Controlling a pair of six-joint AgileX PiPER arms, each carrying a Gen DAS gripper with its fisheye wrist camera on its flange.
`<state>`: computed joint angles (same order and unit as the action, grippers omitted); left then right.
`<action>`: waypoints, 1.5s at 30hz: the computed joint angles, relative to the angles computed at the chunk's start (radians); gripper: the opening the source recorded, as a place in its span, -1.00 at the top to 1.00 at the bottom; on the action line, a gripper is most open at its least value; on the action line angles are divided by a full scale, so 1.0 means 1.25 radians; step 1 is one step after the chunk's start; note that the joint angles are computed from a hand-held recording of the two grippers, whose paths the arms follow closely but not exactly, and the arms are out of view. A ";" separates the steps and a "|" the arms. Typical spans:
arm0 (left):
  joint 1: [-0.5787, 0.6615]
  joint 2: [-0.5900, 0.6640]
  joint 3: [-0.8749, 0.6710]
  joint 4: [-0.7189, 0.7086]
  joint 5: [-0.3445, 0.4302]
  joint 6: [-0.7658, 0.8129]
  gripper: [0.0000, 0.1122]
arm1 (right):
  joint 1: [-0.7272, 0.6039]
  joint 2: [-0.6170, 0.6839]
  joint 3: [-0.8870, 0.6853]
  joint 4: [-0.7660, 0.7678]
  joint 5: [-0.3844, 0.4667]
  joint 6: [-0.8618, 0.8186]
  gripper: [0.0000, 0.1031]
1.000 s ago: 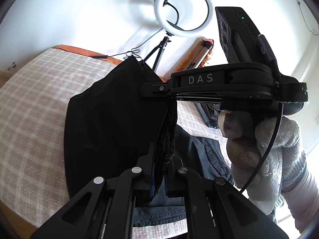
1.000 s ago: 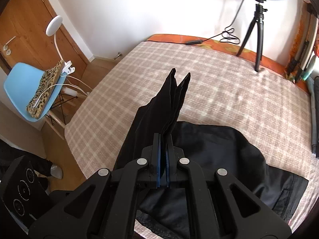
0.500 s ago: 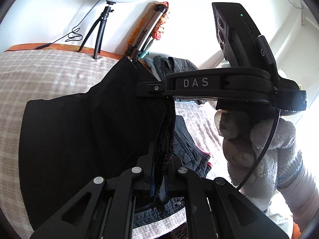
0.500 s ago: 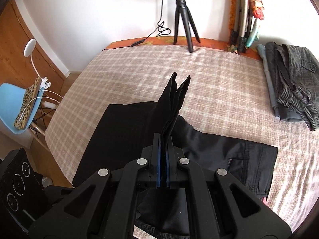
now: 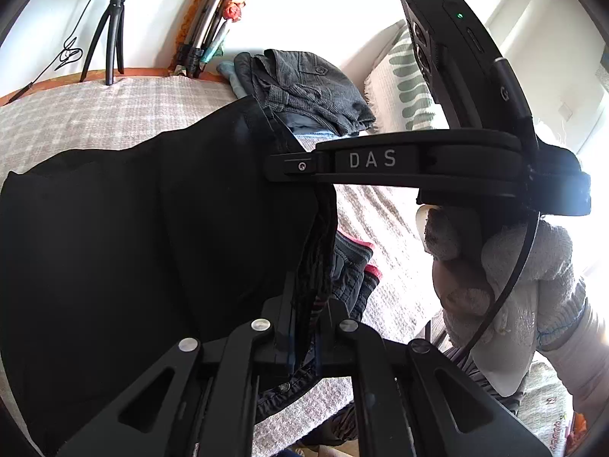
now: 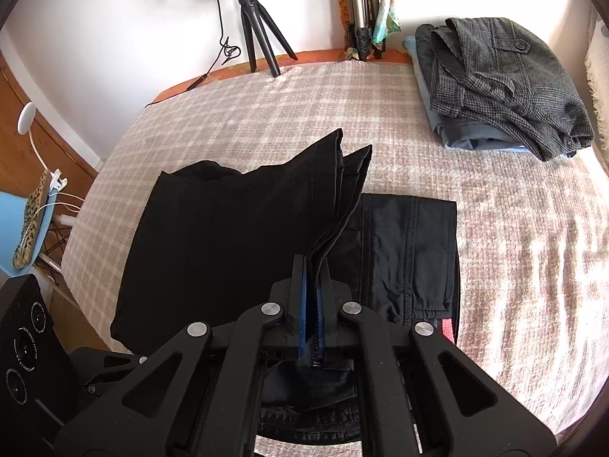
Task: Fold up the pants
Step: 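Fold the held trouser edge over the trousers with both grippers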
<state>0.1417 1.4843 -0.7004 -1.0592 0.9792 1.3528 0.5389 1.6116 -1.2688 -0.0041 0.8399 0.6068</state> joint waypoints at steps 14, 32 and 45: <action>-0.084 0.008 0.033 0.074 -0.112 -0.048 0.92 | -0.032 0.003 0.121 0.079 -0.090 -0.056 0.91; -0.070 0.027 0.031 0.097 -0.096 -0.044 0.91 | -0.234 -0.169 0.298 0.295 -0.235 -0.304 -0.12; -0.093 0.017 0.040 0.099 -0.122 -0.047 0.91 | -0.254 0.045 0.199 0.317 -0.243 -0.391 0.62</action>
